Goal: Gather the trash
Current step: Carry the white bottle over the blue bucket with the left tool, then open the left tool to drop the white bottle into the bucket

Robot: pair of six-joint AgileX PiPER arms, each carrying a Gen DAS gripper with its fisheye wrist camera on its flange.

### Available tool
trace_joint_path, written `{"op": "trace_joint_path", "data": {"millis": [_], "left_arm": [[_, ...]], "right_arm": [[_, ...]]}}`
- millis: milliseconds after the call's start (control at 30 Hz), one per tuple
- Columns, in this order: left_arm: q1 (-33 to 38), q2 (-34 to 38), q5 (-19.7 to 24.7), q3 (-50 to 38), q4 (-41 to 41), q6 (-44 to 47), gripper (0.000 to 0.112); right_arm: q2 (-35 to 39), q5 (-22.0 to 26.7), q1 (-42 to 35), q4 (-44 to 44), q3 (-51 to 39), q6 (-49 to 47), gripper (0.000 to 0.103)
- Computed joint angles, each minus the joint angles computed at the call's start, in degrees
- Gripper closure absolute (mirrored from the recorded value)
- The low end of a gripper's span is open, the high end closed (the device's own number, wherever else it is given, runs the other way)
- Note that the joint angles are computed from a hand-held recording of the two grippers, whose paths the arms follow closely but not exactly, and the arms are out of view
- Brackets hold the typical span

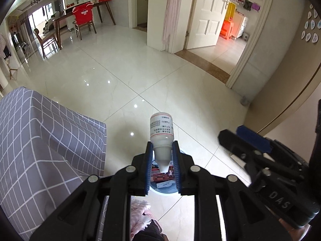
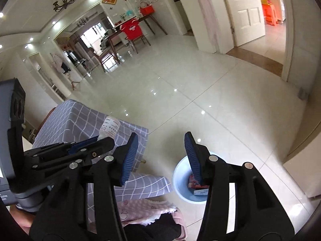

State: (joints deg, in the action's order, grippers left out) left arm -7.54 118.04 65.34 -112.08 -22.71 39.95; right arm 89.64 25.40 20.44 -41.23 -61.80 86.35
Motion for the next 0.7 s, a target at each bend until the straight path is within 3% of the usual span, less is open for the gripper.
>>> {"op": "trace_joint_path", "data": {"millis": [333,700], "left_arm": [[-2.2,-0.7,-1.9,2.5,0.9,-0.3,0.094],[-4.0,-2.1,-2.2,2.9,-0.9,-0.2,0.092]], "right_arm": [[-3.3,4.0,2.2,-8.6,3.1,9.4,0.049],[-9.2,11.4,5.9,-22.2,8.3,29.4,0.043]]}}
